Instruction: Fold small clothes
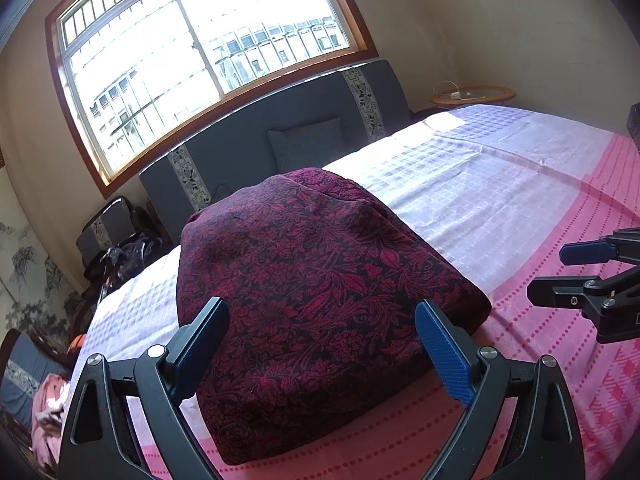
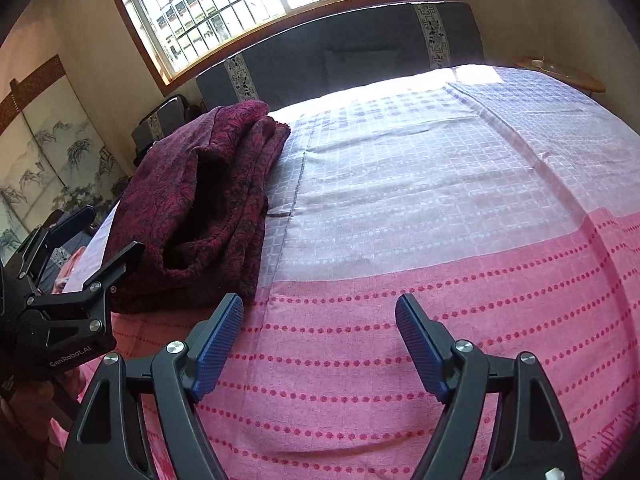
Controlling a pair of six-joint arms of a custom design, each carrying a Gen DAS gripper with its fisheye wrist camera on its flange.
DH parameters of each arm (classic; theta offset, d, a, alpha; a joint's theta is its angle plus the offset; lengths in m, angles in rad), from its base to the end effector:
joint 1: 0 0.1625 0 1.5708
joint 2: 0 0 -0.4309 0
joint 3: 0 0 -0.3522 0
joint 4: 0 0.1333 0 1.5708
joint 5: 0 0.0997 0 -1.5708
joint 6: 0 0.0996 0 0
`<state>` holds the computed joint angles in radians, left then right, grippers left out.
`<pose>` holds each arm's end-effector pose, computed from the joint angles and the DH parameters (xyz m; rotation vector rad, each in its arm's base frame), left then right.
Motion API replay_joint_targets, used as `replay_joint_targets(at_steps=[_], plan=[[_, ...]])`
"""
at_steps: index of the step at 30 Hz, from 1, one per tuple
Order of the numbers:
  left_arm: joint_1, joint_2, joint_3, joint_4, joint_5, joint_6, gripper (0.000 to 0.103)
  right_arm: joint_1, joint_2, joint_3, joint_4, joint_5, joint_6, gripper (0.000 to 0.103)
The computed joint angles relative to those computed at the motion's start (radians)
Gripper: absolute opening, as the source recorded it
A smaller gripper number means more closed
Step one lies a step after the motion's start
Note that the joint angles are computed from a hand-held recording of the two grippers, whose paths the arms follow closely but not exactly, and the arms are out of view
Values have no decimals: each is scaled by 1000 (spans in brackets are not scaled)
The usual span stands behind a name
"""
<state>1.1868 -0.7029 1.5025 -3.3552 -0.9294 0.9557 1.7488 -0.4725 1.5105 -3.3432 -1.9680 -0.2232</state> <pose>-0.0818 -0.7175 0.2274 1.0213 1.8987 -0.8937 0.2169 -0.6703 0.0539 0.3170 -2.5568 0.9761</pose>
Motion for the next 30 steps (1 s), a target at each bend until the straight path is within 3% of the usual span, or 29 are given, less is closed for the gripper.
replay_joint_targets(at_steps=[3, 7, 10, 16, 17, 18, 19, 21, 22, 26, 30], plan=[[10, -17, 27, -16, -72, 33, 94, -8, -7, 7, 1, 29, 14, 76], [30, -77, 82, 59, -218, 30, 94, -11, -9, 8, 2, 50, 16, 78], [30, -85, 105, 55, -250, 71, 94, -17, -11, 9, 5, 67, 26, 80], [7, -14, 96, -42, -173, 243, 91, -21, -12, 14, -5, 78, 31, 82], [2, 5, 88, -59, -143, 272, 84, -21, -12, 14, -6, 80, 32, 82], [-3, 23, 69, -55, -105, 283, 70, -22, -12, 15, -7, 82, 33, 82], [-4, 30, 48, -9, -76, 258, 62, -23, -13, 16, -8, 83, 36, 82], [-2, 39, 0, 95, -36, 161, 32, -24, -14, 19, -10, 89, 40, 83], [0, 41, -17, 119, -33, 123, 29, -25, -15, 21, -11, 91, 41, 83], [6, 27, -44, 191, -54, -14, 25, -26, -16, 22, -15, 94, 43, 83], [-8, 34, -25, 123, -29, 41, 25, -25, -15, 19, -5, 89, 42, 83]])
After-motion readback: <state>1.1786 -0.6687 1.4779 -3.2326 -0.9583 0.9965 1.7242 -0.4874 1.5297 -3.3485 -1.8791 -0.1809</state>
